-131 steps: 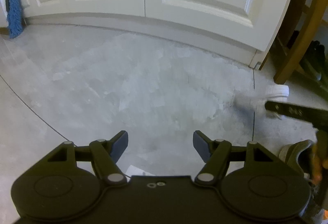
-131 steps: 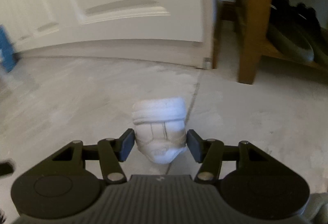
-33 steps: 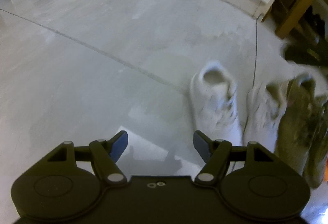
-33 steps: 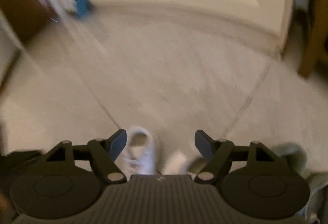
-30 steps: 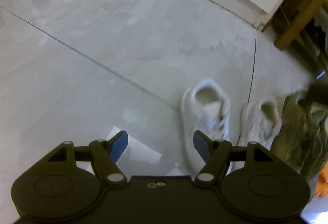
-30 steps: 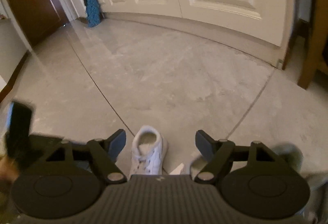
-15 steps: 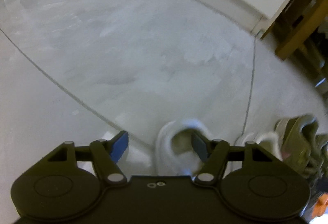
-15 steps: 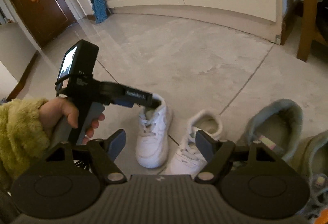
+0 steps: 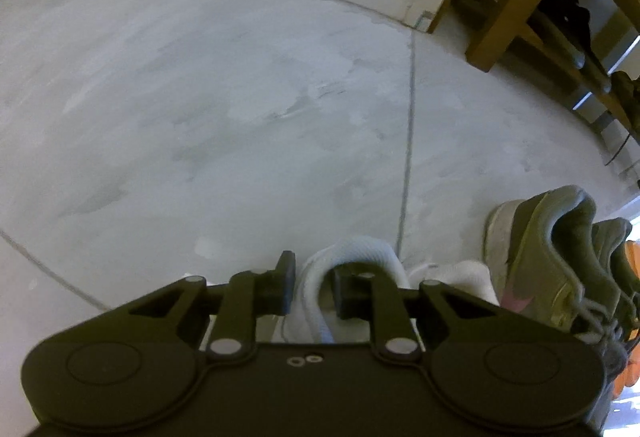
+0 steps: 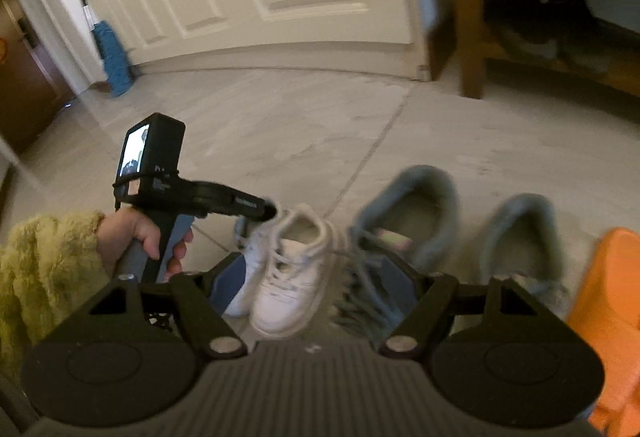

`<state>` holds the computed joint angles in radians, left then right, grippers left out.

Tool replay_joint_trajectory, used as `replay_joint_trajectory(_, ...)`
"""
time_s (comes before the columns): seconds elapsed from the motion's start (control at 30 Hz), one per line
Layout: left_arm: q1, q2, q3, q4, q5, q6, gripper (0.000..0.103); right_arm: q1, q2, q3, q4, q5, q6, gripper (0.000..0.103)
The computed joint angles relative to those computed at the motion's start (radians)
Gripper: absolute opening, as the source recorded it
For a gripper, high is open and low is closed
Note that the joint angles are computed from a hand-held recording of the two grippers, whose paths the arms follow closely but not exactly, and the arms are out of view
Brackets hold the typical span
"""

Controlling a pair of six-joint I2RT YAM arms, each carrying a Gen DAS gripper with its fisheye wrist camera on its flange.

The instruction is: Organize scattered shoes

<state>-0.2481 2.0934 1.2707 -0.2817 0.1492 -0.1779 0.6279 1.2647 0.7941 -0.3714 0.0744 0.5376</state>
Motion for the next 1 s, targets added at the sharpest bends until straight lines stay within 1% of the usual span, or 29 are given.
replay_joint_trajectory(0.03, 0.001, 0.0, 0.003, -0.006, 0.0, -0.004, 0.021, 0.016, -0.022, -0.005, -0.034, 0.025, 0.019, 0.078)
replay_joint_trajectory(0.07, -0.002, 0.004, 0.011, -0.019, 0.0, -0.017, 0.03, 0.035, -0.043, -0.01, -0.07, 0.052, 0.042, 0.078)
replay_joint_trajectory(0.1, -0.002, 0.021, 0.038, -0.052, 0.013, -0.025, 0.045, 0.06, -0.059, -0.015, -0.099, 0.082, 0.072, 0.078)
replay_joint_trajectory(0.13, -0.001, 0.026, 0.051, -0.076, 0.009, -0.029, 0.051, 0.086, -0.077, -0.021, -0.128, 0.113, 0.104, 0.078)
replay_joint_trajectory(0.17, -0.011, 0.028, 0.071, -0.121, -0.043, -0.046, 0.063, 0.108, -0.094, -0.025, -0.152, 0.142, 0.135, 0.078)
replay_joint_trajectory(0.2, -0.023, -0.001, 0.048, -0.123, -0.093, -0.046, 0.065, 0.128, -0.107, -0.027, -0.173, 0.171, 0.169, 0.078)
replay_joint_trajectory(0.27, -0.047, -0.099, -0.052, -0.068, -0.17, -0.018, 0.066, 0.174, -0.125, -0.021, -0.234, 0.239, 0.245, 0.079)
replay_joint_trajectory(0.33, -0.073, -0.199, -0.133, -0.04, -0.24, 0.0, 0.067, 0.23, -0.122, 0.011, -0.34, 0.324, 0.342, 0.08)
replay_joint_trajectory(0.37, -0.096, -0.269, -0.171, -0.056, -0.279, 0.01, 0.067, 0.26, -0.117, 0.036, -0.409, 0.368, 0.382, 0.08)
replay_joint_trajectory(0.43, -0.139, -0.331, -0.186, -0.116, -0.295, 0.025, 0.068, 0.309, -0.101, 0.09, -0.544, 0.435, 0.447, 0.086)
replay_joint_trajectory(0.47, -0.182, -0.365, -0.177, -0.193, -0.287, 0.044, 0.068, 0.319, -0.092, 0.119, -0.616, 0.447, 0.491, 0.087)
replay_joint_trajectory(0.5, -0.215, -0.382, -0.168, -0.246, -0.269, 0.066, 0.069, 0.321, -0.092, 0.143, -0.687, 0.448, 0.545, 0.087)
replay_joint_trajectory(0.53, -0.244, -0.401, -0.177, -0.267, -0.244, 0.09, 0.069, 0.311, -0.113, 0.141, -0.716, 0.44, 0.583, 0.087)
replay_joint_trajectory(0.57, -0.272, -0.42, -0.197, -0.265, -0.225, 0.105, 0.069, 0.291, -0.141, 0.125, -0.714, 0.428, 0.603, 0.087)
replay_joint_trajectory(0.63, -0.316, -0.432, -0.213, -0.267, -0.22, 0.096, 0.069, 0.248, -0.18, 0.097, -0.698, 0.405, 0.616, 0.087)
replay_joint_trajectory(0.73, -0.359, -0.444, -0.223, -0.277, -0.184, 0.035, 0.069, 0.197, -0.208, 0.062, -0.701, 0.398, 0.601, 0.087)
replay_joint_trajectory(0.77, -0.381, -0.45, -0.23, -0.278, -0.19, -0.006, 0.069, 0.19, -0.211, 0.058, -0.707, 0.398, 0.59, 0.087)
replay_joint_trajectory(0.83, -0.414, -0.457, -0.23, -0.296, -0.221, -0.053, 0.069, 0.172, -0.235, 0.039, -0.725, 0.391, 0.56, 0.087)
replay_joint_trajectory(0.87, -0.445, -0.458, -0.226, -0.31, -0.251, -0.097, 0.069, 0.162, -0.249, 0.028, -0.726, 0.386, 0.549, 0.087)
replay_joint_trajectory(0.93, -0.475, -0.461, -0.221, -0.321, -0.278, -0.148, 0.069, 0.141, -0.279, 0.008, -0.719, 0.374, 0.533, 0.087)
replay_joint_trajectory(1.0, -0.497, -0.461, -0.21, -0.342, -0.306, -0.195, 0.069, 0.096, -0.341, -0.034, -0.69, 0.338, 0.504, 0.087)
